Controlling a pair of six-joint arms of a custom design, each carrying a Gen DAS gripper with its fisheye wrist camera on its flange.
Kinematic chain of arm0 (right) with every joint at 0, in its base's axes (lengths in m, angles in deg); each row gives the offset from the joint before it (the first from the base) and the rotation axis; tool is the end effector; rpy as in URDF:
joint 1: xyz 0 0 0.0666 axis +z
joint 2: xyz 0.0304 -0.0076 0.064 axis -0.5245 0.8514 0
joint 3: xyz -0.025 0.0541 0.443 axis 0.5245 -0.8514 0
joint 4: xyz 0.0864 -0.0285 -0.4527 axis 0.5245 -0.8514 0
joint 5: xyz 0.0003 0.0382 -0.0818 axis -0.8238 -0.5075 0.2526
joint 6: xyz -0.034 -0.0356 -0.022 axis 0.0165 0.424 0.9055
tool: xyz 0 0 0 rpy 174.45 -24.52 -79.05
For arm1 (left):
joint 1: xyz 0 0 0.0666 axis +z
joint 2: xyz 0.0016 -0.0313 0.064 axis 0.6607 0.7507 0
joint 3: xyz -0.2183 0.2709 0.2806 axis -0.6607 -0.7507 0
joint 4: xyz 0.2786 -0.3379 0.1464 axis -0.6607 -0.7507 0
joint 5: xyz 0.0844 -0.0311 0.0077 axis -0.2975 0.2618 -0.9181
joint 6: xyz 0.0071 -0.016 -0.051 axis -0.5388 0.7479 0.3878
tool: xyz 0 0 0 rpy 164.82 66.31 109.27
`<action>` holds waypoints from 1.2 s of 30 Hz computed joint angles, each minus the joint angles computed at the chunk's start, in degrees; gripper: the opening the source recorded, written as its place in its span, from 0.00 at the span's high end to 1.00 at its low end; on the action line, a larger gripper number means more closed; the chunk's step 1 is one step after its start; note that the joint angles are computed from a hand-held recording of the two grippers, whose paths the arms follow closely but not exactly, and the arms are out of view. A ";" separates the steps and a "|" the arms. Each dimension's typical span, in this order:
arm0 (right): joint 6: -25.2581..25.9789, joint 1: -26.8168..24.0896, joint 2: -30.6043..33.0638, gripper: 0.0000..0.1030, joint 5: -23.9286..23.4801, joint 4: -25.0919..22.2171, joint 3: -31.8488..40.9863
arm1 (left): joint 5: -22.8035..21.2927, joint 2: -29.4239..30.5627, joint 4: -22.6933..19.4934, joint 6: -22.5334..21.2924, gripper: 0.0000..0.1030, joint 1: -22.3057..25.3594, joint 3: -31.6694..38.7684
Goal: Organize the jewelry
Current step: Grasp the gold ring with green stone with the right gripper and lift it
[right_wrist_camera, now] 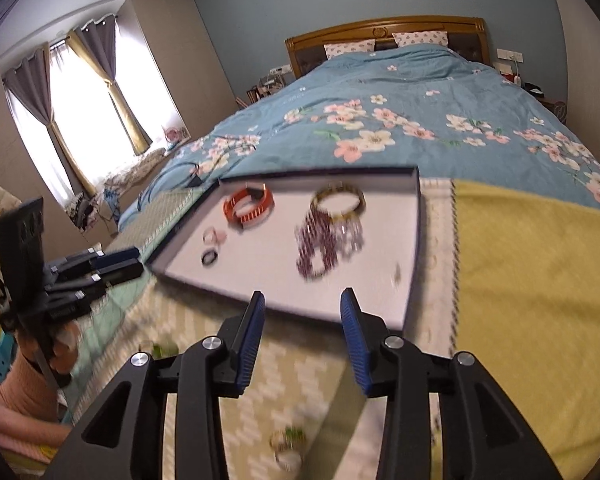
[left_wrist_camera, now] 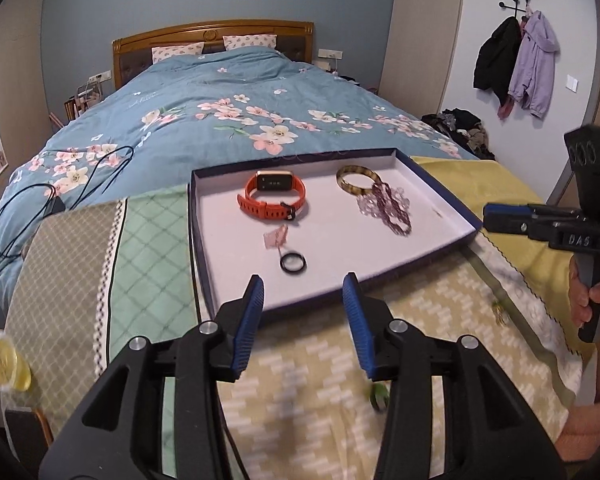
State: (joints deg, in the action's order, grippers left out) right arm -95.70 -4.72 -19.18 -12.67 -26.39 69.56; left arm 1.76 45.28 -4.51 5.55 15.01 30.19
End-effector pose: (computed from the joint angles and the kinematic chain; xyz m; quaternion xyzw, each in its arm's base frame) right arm 0.3748 0.1843 0.5263 0.0548 0.9111 0.1373 0.3847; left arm 0.4575 -0.2364 0.5263 0.2995 0.8610 -0.1767 0.3711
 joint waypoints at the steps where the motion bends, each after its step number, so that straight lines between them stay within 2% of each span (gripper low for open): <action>1: -0.53 0.37 -0.45 0.64 -0.12 -0.54 -0.68 | 0.19 -0.67 -0.23 -0.11 0.60 0.14 -0.69; 10: -2.87 4.64 -2.53 0.64 2.57 -5.02 -3.78 | 0.02 -4.67 -1.16 -1.24 0.59 -0.22 -5.92; 20: -4.03 7.77 -2.18 0.64 4.02 -6.92 -3.87 | 0.81 -6.31 -1.75 -1.00 0.57 -0.81 -7.88; 27: -4.55 8.16 -2.01 0.65 4.12 -6.99 -3.97 | 0.88 -6.45 -2.02 -0.82 0.56 -1.07 -8.21; 36: -4.41 7.68 -1.55 0.82 3.94 -7.33 -3.81 | 1.13 -6.33 -2.42 -1.12 0.56 -1.59 -8.44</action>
State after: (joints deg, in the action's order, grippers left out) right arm -100.11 2.97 -20.73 -8.73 -33.72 65.74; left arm 2.89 38.95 -6.92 4.43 13.42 21.75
